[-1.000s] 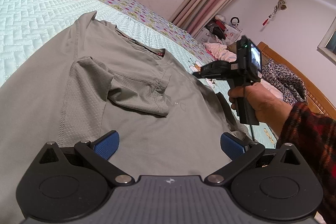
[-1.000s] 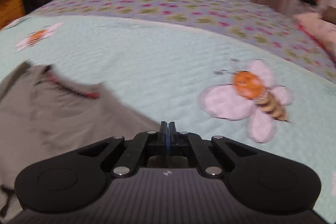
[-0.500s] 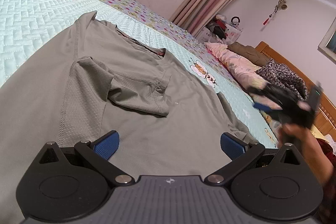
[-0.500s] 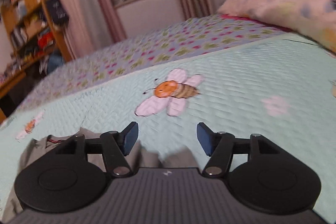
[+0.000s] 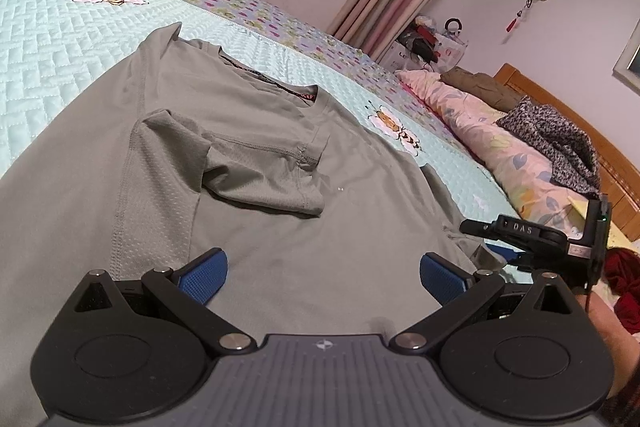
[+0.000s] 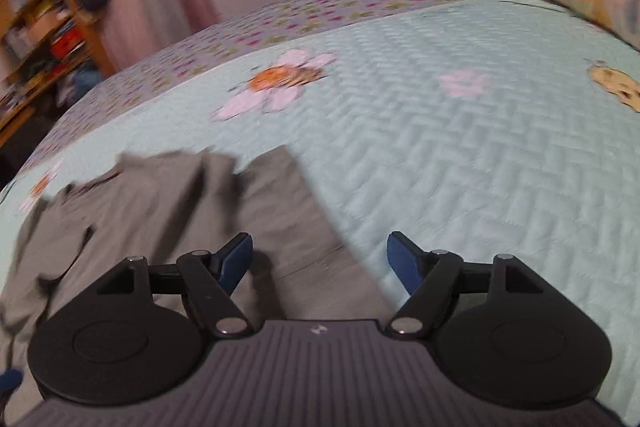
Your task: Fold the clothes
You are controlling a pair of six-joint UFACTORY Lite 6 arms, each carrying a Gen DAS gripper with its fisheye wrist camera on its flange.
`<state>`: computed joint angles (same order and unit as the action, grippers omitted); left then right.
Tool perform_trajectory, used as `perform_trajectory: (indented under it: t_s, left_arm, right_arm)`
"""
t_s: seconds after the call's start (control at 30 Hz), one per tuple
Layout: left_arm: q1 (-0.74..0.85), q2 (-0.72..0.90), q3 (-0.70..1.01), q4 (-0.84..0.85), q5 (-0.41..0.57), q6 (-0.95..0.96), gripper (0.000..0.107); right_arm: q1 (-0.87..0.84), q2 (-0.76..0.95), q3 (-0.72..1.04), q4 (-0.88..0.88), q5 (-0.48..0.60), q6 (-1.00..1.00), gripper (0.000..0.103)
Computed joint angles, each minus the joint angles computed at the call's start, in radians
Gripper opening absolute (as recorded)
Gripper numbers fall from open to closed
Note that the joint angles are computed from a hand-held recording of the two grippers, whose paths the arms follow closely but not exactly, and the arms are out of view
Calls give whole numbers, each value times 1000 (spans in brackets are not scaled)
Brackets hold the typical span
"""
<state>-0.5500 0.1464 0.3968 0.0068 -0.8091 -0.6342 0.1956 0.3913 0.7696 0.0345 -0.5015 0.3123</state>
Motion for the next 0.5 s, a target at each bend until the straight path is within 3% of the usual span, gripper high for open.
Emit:
perform_trajectory:
  t_s: [0.1, 0.37, 0.43, 0.5]
  left_arm:
    - [1, -2, 2, 0, 8, -2, 102]
    - [4, -17, 16, 8, 59, -21, 102]
    - [10, -34, 18, 23, 89, -38, 102]
    - [26, -52, 15, 61, 112, -76, 102]
  right_arm:
    - [22, 7, -9, 20, -16, -74, 77]
    - [-136, -20, -131, -315, -248, 419, 79]
    - [-133, -23, -143, -291, -260, 427, 74]
    - [-70, -46, -115, -163, -149, 280, 65]
